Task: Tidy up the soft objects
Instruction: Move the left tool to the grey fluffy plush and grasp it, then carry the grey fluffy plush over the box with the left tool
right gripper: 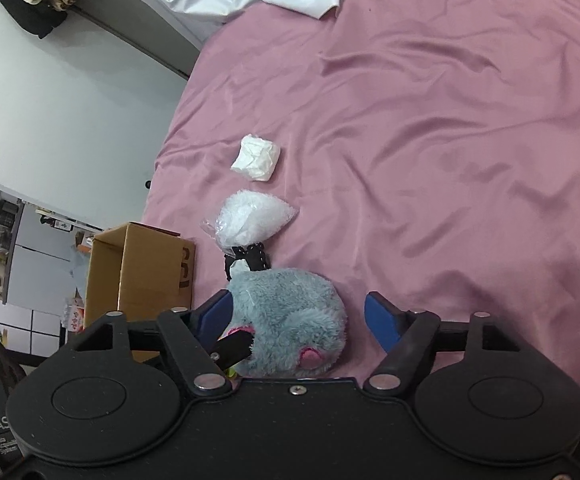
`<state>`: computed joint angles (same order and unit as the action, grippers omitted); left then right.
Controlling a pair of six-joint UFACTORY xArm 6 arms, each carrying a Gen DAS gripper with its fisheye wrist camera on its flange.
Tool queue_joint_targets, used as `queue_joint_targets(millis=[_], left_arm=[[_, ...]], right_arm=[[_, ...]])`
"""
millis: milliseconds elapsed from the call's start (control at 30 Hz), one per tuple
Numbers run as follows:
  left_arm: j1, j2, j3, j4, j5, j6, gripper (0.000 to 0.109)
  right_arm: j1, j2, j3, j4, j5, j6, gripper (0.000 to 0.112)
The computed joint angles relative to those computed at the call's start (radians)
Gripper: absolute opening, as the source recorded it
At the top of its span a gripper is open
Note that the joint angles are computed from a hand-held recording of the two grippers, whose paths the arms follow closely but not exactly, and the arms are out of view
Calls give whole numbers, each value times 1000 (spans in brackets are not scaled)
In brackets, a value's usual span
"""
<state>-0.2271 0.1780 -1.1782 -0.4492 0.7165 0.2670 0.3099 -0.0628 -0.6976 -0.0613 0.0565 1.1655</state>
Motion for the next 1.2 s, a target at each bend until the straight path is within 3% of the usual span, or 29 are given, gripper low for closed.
queue_joint_targets(millis=[200,333,367,467,567,667,967,1067,1200], left_arm=[[-16,28,-16,-33,-7,-11,45],[-20,31,-19,-73,-8,-14,27],[-22,25,-13,-76,-16,-10,22],[-19,17,-13,-90,-9,-14,17],[-14,-1,0,-99,-13,-10,15],[-5,-17,8,-108,-8,-14,14],[31,-87,35,-163,24,45,14],[45,-107,40,-164,25,61,14],[70,-129,38,-178,48,82,14]], right_arm=[[3,12,1,43,-7,-15,69],[14,28,-4,165,-13,-95,66],[16,35,-10,189,-8,-114,63],[23,58,-30,244,9,-152,50],[13,65,-36,117,10,-58,42],[19,53,-29,100,2,-50,37],[8,-15,-30,-226,39,200,35],[20,-30,-23,-220,21,226,35],[22,-35,-41,-378,22,380,35]])
